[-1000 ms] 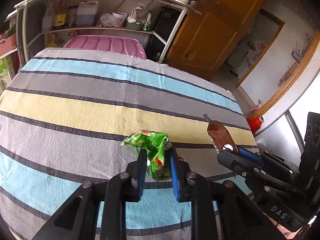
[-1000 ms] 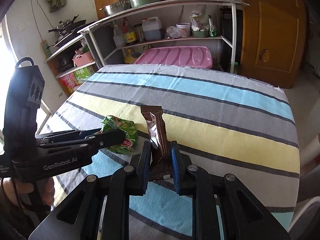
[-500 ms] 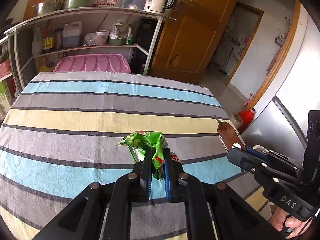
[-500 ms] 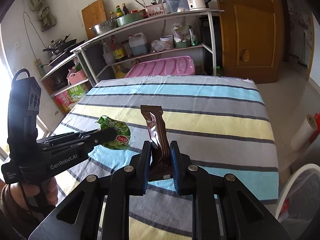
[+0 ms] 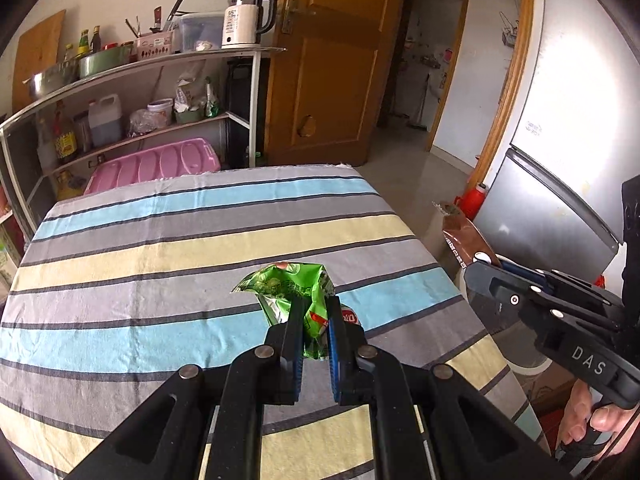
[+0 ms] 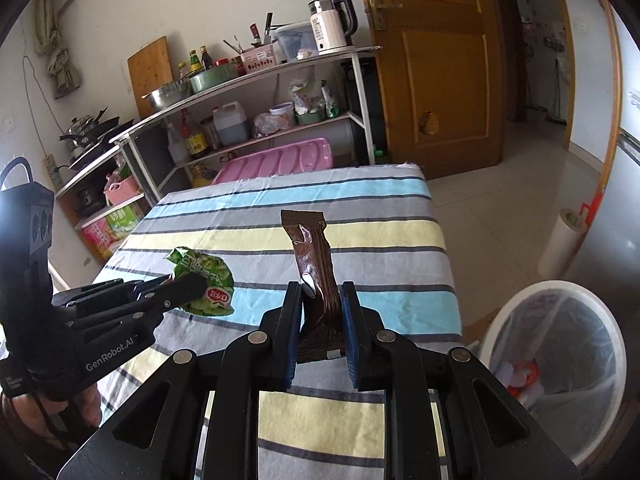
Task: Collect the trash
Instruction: 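Carry the green packet in the left tool while the right tool carries the brown wrapper to the bin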
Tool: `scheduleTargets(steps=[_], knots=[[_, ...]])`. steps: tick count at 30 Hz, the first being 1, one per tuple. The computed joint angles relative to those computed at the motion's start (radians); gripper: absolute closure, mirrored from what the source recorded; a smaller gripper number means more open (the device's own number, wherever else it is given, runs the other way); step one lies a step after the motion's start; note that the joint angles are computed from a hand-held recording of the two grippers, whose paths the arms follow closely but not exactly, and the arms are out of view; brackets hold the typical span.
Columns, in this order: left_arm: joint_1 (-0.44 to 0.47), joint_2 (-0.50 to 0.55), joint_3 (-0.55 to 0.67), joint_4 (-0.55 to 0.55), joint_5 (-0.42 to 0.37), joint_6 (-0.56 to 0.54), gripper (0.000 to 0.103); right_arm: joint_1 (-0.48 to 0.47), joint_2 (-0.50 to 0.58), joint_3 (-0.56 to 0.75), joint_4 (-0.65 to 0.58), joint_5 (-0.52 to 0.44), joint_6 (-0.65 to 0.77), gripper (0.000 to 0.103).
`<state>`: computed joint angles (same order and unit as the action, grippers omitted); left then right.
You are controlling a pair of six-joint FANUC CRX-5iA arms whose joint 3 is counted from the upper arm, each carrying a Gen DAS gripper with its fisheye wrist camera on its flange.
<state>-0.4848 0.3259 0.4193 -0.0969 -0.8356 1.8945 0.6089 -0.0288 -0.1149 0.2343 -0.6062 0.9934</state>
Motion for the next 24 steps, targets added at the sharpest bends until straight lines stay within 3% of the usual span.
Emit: scheduleTargets(steps=[9,16,24], knots=[[-0.086,0.118,0.179,-0.011,-0.055,-0.057,0.093,-0.062,-0.111,-0.142,0.145,0.039,-0.185,0.083],[-0.136,0.216,0.31,0.039,-0.08,-0.136,0.093,-0.108,-0.187,-0.242,0.3,0.01,-0.339,0.083],[-0.188,0.361,0.523,0.086,-0.146,-0.21,0.093,-0.17,-0.269,-0.314,0.35,-0.04,-0.403,0.083]])
